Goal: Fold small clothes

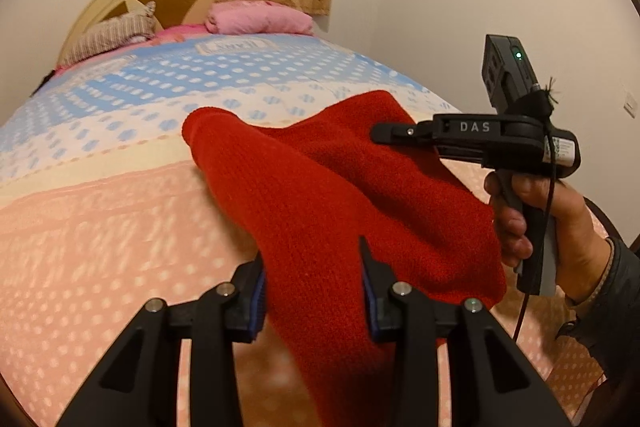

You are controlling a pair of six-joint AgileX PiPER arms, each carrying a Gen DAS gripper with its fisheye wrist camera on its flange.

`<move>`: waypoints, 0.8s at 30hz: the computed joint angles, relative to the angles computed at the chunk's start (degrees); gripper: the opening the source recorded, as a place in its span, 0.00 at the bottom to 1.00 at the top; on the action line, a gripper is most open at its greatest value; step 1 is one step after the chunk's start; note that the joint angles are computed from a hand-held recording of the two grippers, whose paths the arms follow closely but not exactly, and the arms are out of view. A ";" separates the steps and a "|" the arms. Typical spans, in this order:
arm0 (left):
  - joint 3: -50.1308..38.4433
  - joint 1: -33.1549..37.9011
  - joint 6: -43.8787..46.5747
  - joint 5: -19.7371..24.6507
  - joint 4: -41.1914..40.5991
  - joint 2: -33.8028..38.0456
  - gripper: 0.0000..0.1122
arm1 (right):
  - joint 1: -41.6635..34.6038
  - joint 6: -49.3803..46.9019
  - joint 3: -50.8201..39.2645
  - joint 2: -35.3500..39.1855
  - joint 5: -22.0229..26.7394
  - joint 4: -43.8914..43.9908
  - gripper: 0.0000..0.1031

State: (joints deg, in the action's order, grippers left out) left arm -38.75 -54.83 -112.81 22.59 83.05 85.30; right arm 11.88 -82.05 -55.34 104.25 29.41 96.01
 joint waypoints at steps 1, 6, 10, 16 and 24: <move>0.48 0.23 -0.06 0.10 -0.01 -0.53 0.35 | 0.76 -0.18 -0.08 0.03 -0.10 0.47 0.22; 5.69 1.47 -2.44 0.68 0.79 -5.88 0.35 | 4.96 0.37 -1.58 0.83 -0.68 1.87 0.22; 9.54 1.89 -3.18 2.17 0.01 -10.09 0.35 | 8.84 1.57 -4.01 2.81 -1.30 2.31 0.22; 14.96 2.02 -2.42 5.30 -3.40 -16.98 0.35 | 14.13 3.51 -8.31 6.67 -1.36 2.53 0.22; 20.01 2.11 1.82 9.50 -9.14 -24.85 0.35 | 21.17 10.05 -16.65 12.08 -2.95 -1.43 0.22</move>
